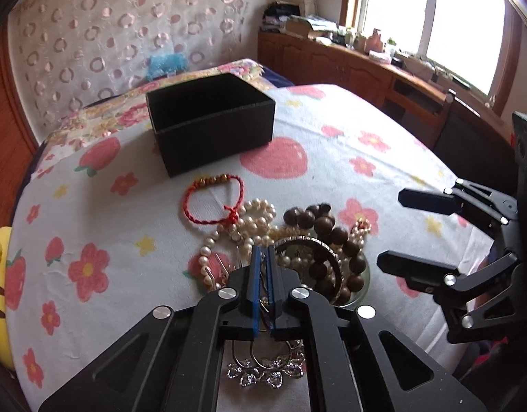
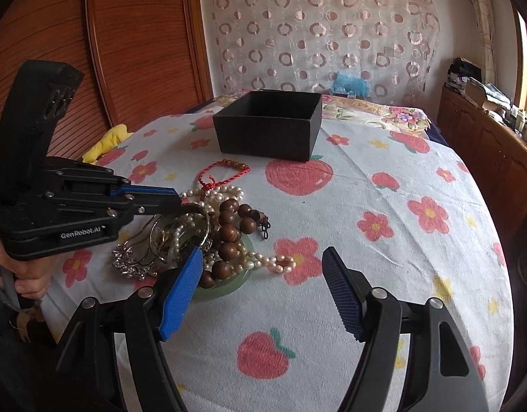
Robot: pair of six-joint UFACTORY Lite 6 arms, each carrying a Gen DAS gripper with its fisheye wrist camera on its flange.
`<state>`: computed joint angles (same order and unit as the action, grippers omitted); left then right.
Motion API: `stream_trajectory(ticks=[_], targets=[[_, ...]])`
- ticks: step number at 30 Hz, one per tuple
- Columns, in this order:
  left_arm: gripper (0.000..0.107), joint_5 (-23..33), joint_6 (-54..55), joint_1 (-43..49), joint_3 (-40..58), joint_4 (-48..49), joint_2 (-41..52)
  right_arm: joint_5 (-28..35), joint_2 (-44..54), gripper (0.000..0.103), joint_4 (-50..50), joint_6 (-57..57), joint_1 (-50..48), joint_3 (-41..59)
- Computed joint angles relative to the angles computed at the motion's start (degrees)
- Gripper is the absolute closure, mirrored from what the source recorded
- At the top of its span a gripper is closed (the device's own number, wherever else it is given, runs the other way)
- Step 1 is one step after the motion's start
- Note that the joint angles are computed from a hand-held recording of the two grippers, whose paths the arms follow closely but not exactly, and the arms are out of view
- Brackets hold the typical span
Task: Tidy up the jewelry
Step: 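Grasp the silver bangle with the left tool while the right tool grasps the wooden bead bracelet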
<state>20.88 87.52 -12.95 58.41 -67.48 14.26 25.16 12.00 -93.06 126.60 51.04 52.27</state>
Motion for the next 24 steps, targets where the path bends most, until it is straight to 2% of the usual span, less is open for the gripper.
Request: stream_trajectory(ticks=[2, 4, 8, 13, 17, 24], targets=[[0.097, -0.22, -2.38, -0.33, 0.95, 2.44, 1.07, -0.23, 0.22, 0.029, -0.51, 0.37, -0.25, -0.12], [0.097, 0.45, -5.29, -0.32, 2.9, 5.56, 3.44, -0.24, 0.14, 0.029, -0.57, 0.41, -0.25, -0.27], [0.098, 0.26, -3.17, -0.27, 3.08, 4.42, 3.84, -0.15, 0.0, 0.029, -1.47, 1.23, -0.35, -0.53], [0.103, -1.39, 6.75, 0.39, -1.61, -5.95, -0.94, -0.44, 0.09, 0.03, -1.52, 1.0, -0.53, -0.54], [0.103, -0.47, 12.63, 2.4, -4.59, -13.25, -5.36, -1.64, 0.88, 0.042, -1.15, -0.41, -1.06, 0.65], [0.103, 0.17, 15.29, 4.42, -5.97, -17.11, -8.05, -6.19, 4.22, 0.057, -0.96, -3.97, -3.53, 5.56]])
